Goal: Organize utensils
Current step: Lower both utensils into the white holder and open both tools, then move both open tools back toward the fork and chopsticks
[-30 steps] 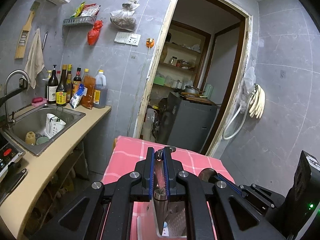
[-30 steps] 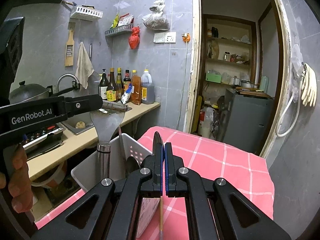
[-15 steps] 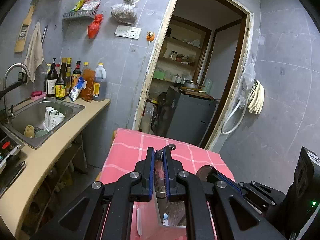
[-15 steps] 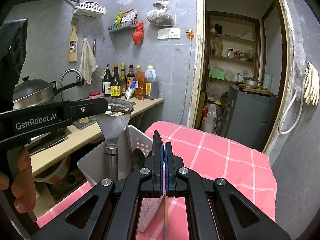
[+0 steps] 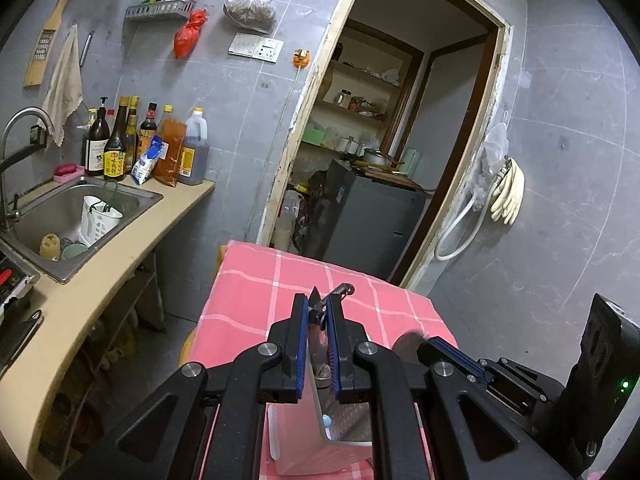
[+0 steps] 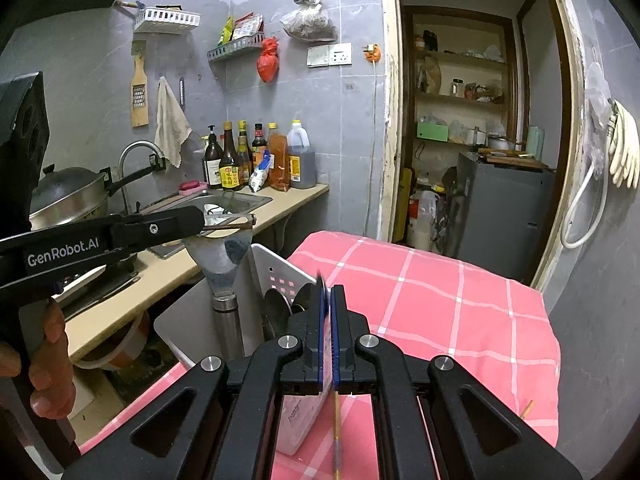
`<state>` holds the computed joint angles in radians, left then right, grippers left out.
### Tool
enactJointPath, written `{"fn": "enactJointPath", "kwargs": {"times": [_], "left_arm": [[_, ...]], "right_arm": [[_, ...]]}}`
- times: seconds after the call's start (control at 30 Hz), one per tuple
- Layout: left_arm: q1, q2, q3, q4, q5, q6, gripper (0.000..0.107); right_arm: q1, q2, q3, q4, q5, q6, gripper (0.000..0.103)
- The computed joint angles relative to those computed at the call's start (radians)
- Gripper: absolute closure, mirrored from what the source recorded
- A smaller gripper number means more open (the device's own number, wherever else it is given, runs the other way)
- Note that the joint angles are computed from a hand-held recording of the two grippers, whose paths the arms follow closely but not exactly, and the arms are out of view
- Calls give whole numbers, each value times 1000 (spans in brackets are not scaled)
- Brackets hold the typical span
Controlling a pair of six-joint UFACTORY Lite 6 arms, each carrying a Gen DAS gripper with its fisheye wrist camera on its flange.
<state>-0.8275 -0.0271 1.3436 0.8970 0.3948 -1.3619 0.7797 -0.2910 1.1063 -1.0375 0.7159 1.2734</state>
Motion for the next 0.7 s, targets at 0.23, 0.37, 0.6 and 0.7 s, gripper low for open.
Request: {"fn": "enactJointPath", "kwargs": {"times": [0.23,0.37,0.6,0.7], "left_arm": [[4,3,8,-19,-2,16,98],[8,6,13,-32,-5,31,98],[4,5,13,-30,0,29,97],[4,19,31,-60,4,62,97]], "right_arm": [[-5,-21,-12,-11,-8,26,73],[-1,-36,-16,-27,16,49,64],[-22,-99,-44,-29,55,68,51],[-33,-123,-54,-25,64,66,48]]}}
